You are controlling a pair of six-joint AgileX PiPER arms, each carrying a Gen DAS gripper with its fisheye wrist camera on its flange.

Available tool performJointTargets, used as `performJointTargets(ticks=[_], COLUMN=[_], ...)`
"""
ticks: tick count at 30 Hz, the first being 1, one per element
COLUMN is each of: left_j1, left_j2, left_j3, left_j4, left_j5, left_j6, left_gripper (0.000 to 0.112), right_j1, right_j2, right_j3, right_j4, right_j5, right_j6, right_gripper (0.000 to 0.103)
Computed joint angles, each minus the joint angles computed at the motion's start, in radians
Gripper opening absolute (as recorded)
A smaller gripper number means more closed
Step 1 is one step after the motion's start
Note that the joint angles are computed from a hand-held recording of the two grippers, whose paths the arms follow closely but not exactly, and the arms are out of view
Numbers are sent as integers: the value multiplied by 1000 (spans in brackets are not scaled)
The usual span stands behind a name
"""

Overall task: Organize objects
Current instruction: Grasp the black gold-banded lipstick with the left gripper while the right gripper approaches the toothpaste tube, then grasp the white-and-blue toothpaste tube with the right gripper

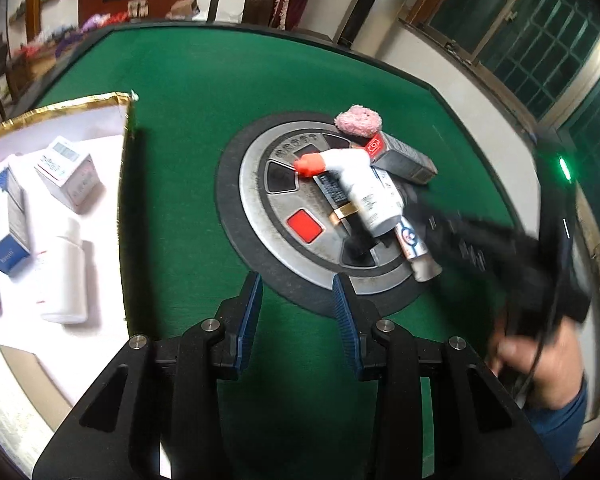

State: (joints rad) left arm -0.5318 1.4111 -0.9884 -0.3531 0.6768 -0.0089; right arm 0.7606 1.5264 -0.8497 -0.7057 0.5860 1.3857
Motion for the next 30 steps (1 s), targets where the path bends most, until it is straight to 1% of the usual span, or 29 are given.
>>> performJointTargets(ticks=[3,5,6,7,8,9,11,12,14,16,18,21,22,23,24,25,27,30], left_j1=[11,1,-7,-26,-42,-59,-90,-108,-127,-129,-130,-155,-165,-183,-188,-188,-180,-177], left_j2=[41,84,108,141,164,190,232,249,286,309,329,364,369,359,353,334,288,187], left_j3=[-55,-105,-132,-170,-202,-235,-292,-317,-365,-389,-407,-434,-436,-415,-401,-365,-293,-156], left_j4=[-72,-94,-95,-56,-6,45,126,189,260,283,263,301,327,381,395,400,398,407], left_j5=[48,66,68,72,83,92,107,117,139,152,155,167,169,143,129,100,60,14], left_j6=[17,-7,-35,-98,-157,-220,-292,-349,-411,-435,-408,-433,-446,-471,-473,-467,-446,-428], left_gripper=[35,35,36,39,39,39,40,40,40,40,39,40,38,25,20,17,17,17], right_j1=[59,104,95,80,60,37,36,22,-5,-14,-41,-24,-18,-5,13,14,10,38], right_j2=[-73,-133,-167,-217,-244,-260,-299,-320,-342,-367,-368,-363,-367,-367,-367,-357,-340,-333], right_j3=[48,103,134,184,209,212,228,238,249,266,272,273,272,271,271,265,252,248], right_j4=[33,27,41,34,32,64,51,60,91,81,108,83,75,60,40,42,65,29], right_j5=[49,86,60,-6,-50,-55,-52,-67,-89,-94,-123,-124,-115,-101,-84,-78,-65,-55], right_j6=[-4,36,35,64,75,50,72,62,22,35,-6,42,49,71,102,97,70,89], right_gripper=[4,5,5,5,5,5,5,5,5,5,5,5,5,5,5,5,5,5])
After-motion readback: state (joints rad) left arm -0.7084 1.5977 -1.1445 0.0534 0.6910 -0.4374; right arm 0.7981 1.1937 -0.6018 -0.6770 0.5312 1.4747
